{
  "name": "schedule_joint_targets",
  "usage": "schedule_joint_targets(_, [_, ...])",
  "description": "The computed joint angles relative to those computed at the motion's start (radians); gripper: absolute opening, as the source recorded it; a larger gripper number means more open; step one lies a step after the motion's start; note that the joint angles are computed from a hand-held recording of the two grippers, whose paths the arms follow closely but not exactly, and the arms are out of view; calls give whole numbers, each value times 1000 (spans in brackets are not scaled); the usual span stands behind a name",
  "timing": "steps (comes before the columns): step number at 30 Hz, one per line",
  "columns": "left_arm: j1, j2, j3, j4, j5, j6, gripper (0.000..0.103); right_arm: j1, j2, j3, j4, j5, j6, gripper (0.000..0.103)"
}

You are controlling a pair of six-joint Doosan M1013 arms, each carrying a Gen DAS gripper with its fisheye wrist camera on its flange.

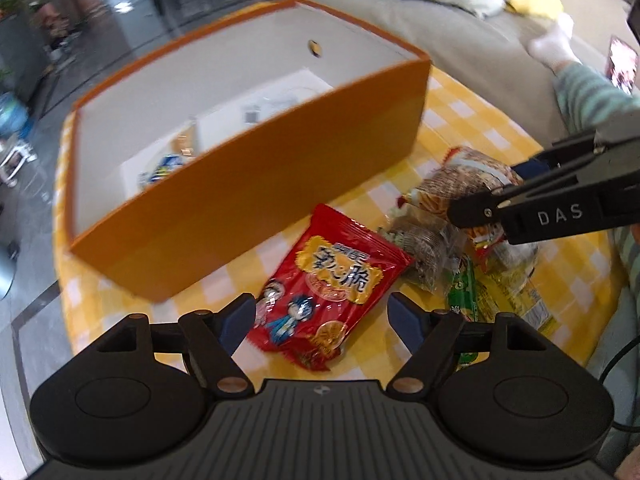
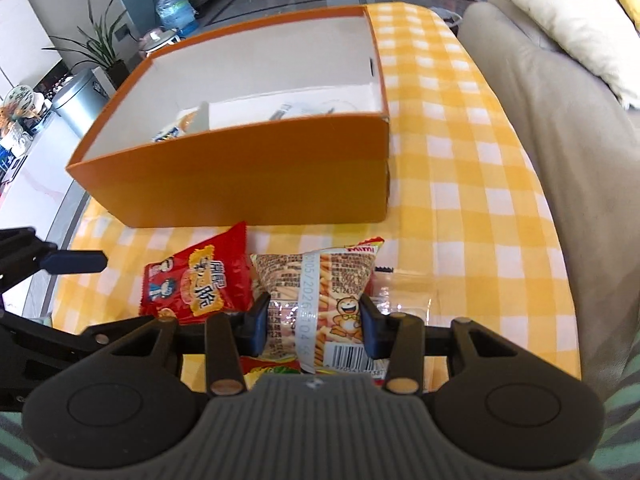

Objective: Organize snacks
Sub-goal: 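Lift both bags and carry them over the orange box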

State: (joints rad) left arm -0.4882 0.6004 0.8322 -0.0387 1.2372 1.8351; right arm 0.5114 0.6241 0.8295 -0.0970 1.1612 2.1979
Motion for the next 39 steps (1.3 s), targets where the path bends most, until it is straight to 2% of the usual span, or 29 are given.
schedule_joint_targets(4, [-6, 32, -30, 9, 32, 73, 88, -1, -2, 13, 6, -14, -5, 42])
schedule_joint_targets(10, [-7, 72, -71, 4, 90, 115, 88, -5, -2, 26, 13, -38, -9, 42])
schedule_joint_targets(14, [-8, 81, -73, 16, 76, 131, 93, -9, -1, 29, 26, -45, -9, 43])
schedule_joint_targets(20, [-16, 98, -87, 52, 65, 161, 92, -9, 3, 24, 33, -46, -20, 43])
schedule_joint_targets(29, [-21, 131, -129, 65, 65, 104, 75, -12, 5, 26, 45, -49, -22, 43])
schedule_joint_targets(34, [-33, 113, -109, 112, 63, 30, 69, -11, 5, 24, 41, -47, -21, 43])
schedule_joint_targets(35, [-33, 107, -102, 110, 61, 7, 67, -11, 5, 24, 41, -47, -21, 43])
schedule_joint_targets(37, [-34, 98, -92, 106, 58, -40, 54, -10, 3, 25, 38, -49, -17, 43])
schedule_joint_targets(38, [-36, 91, -84, 117, 49, -64, 53, -10, 3, 25, 37, -49, -16, 43])
schedule_joint_targets(39, [-38, 86, -81, 122, 47, -88, 48, -9, 2, 25, 35, -50, -16, 43])
